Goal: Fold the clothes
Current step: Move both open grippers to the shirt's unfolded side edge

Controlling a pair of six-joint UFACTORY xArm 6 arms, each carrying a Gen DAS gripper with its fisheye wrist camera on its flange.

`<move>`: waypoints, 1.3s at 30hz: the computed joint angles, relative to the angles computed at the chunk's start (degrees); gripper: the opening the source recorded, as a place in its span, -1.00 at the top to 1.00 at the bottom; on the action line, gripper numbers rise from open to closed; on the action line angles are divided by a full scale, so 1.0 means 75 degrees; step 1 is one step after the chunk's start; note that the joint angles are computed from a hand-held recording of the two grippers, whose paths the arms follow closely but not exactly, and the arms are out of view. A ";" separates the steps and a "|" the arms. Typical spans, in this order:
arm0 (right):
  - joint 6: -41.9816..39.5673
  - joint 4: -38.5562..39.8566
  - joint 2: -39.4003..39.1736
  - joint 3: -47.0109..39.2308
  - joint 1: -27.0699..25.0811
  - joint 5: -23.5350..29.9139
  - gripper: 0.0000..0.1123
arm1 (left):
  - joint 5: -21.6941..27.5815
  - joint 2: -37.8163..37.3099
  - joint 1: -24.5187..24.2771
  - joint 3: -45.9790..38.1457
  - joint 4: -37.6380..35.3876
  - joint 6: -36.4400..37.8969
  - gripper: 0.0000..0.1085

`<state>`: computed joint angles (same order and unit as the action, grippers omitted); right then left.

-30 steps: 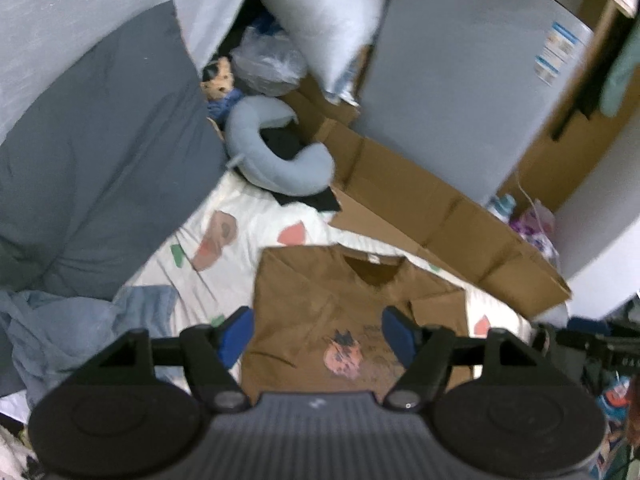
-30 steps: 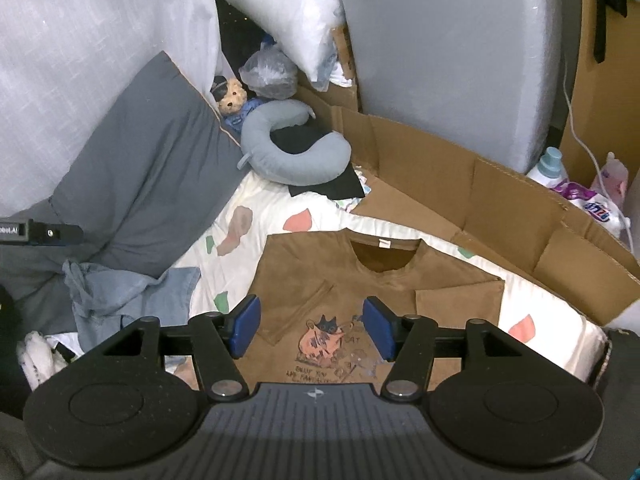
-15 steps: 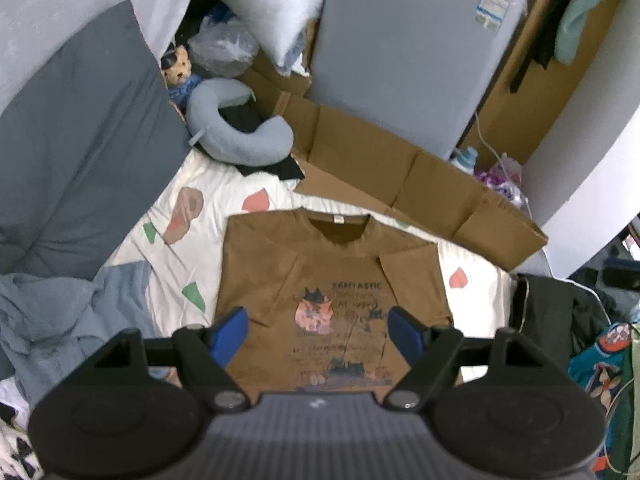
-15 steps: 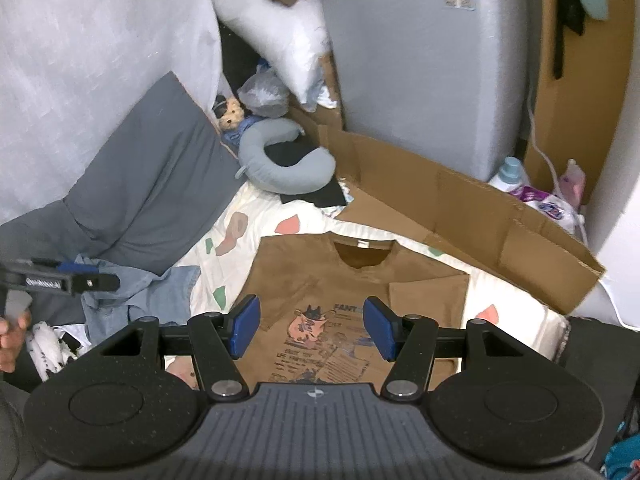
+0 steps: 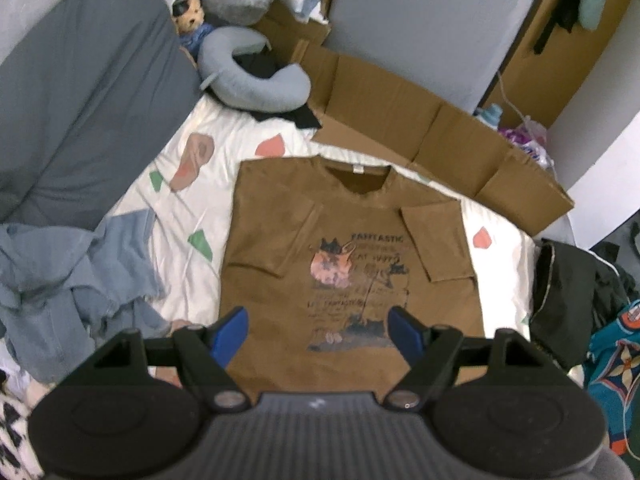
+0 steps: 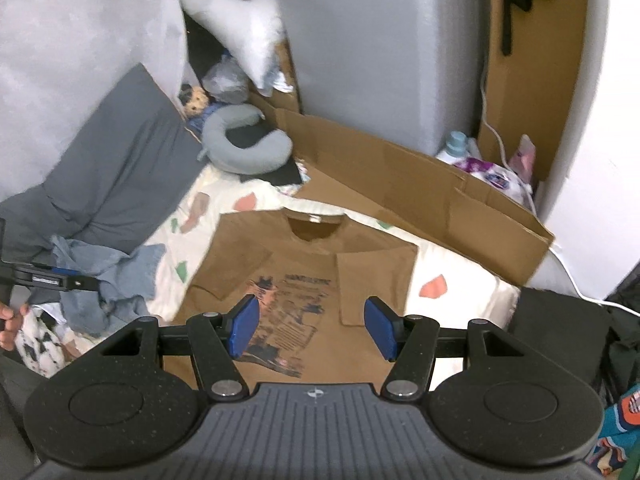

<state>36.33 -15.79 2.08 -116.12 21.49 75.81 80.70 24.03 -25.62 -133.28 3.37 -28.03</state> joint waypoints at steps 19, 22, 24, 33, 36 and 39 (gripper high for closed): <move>-0.0192 0.1427 -0.3890 0.7124 -0.1306 -0.2409 -0.14 | -0.2147 -0.2627 0.0531 0.5818 -0.0757 0.0462 -0.12; -0.0066 0.1672 -0.4220 0.7903 -0.1337 -0.2900 -0.14 | -0.2286 -0.2837 0.0609 0.6374 -0.0844 0.0648 -0.10; 0.0002 0.1777 -0.4351 0.8315 -0.1340 -0.3148 -0.13 | -0.2437 -0.2993 0.0671 0.6773 -0.0944 0.0709 -0.10; 0.0532 0.2157 -0.4748 0.9942 -0.1232 -0.4099 -0.05 | -0.2826 -0.3365 0.0745 0.8149 -0.1000 0.0986 0.28; 0.0747 0.2201 -0.4853 1.0430 -0.1044 -0.4446 -0.04 | -0.3006 -0.3436 0.0747 0.8561 -0.1058 0.0962 0.28; 0.1012 0.2247 -0.4887 1.0894 -0.0763 -0.4822 0.01 | -0.3297 -0.3473 0.0769 0.8967 -0.1193 0.0952 0.28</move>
